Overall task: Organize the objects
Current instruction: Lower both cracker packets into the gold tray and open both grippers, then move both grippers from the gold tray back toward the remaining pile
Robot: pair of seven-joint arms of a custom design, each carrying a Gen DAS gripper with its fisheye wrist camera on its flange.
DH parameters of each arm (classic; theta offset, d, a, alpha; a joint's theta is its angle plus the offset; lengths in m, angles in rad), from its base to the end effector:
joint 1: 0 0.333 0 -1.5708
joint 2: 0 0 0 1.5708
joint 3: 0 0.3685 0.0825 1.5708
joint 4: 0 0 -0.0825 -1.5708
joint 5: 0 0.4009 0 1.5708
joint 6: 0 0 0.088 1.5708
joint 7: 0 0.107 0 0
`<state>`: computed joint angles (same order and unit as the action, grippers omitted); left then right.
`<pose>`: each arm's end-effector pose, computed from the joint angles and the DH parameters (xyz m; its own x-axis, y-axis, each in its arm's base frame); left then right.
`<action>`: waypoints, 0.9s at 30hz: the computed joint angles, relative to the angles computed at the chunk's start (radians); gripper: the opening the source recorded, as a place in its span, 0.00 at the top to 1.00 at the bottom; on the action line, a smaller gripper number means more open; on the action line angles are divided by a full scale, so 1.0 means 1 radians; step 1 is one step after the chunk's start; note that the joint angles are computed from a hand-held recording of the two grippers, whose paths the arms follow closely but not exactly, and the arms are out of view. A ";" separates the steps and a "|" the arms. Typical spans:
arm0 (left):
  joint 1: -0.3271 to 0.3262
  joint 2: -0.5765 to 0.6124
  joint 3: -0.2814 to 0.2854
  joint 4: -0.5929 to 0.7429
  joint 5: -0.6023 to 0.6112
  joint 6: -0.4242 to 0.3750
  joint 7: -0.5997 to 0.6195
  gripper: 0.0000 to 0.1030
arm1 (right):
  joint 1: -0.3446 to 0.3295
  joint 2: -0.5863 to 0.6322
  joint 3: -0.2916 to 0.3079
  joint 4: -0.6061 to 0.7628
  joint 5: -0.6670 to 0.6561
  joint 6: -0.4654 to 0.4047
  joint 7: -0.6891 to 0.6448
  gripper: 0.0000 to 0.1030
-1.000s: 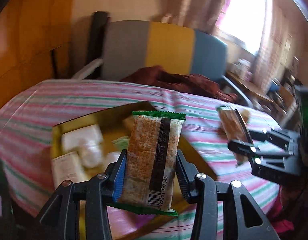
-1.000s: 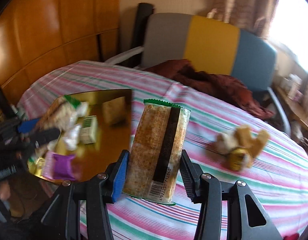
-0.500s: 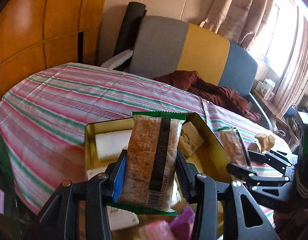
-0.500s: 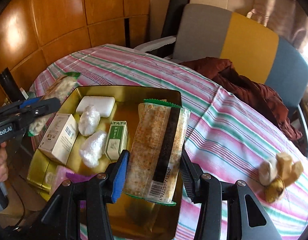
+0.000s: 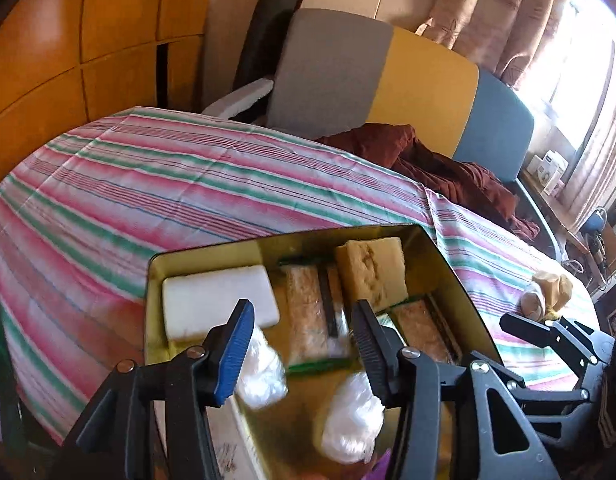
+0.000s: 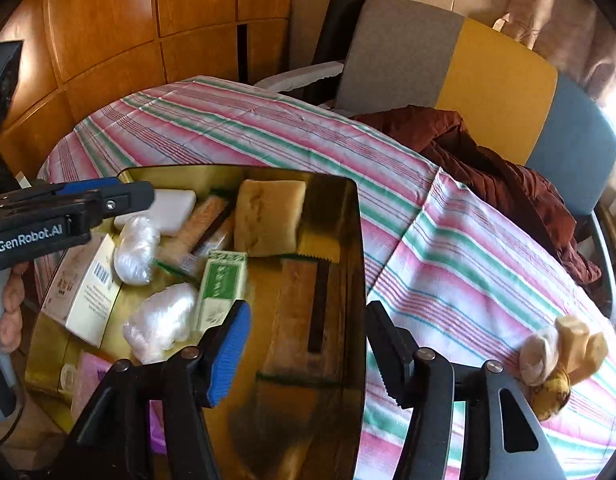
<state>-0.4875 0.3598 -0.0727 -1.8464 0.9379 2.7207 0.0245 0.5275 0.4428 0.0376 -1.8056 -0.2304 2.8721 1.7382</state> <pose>0.5793 -0.3919 0.4168 0.1482 -0.9694 0.1957 -0.7306 -0.2407 -0.6390 0.6113 0.3983 0.4073 0.5385 -0.8401 0.0654 -0.6601 -0.4688 -0.5870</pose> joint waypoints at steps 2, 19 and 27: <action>-0.026 -0.019 0.006 -0.013 0.035 -0.055 -0.028 0.50 | 0.003 -0.010 0.000 -0.018 0.004 0.006 0.008 0.36; -0.047 -0.132 -0.134 -0.078 0.245 -0.332 -0.210 0.50 | 0.032 -0.125 0.008 -0.189 0.000 0.139 0.073 0.25; -0.054 -0.143 -0.160 -0.083 0.245 -0.362 -0.211 0.50 | 0.071 -0.167 -0.037 -0.245 -0.049 0.185 0.145 0.22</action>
<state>-0.5414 0.2173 -0.2325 -1.9298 1.1829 2.3583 -0.1868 0.5984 0.2761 0.0001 -2.0502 -0.2792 3.0568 1.8832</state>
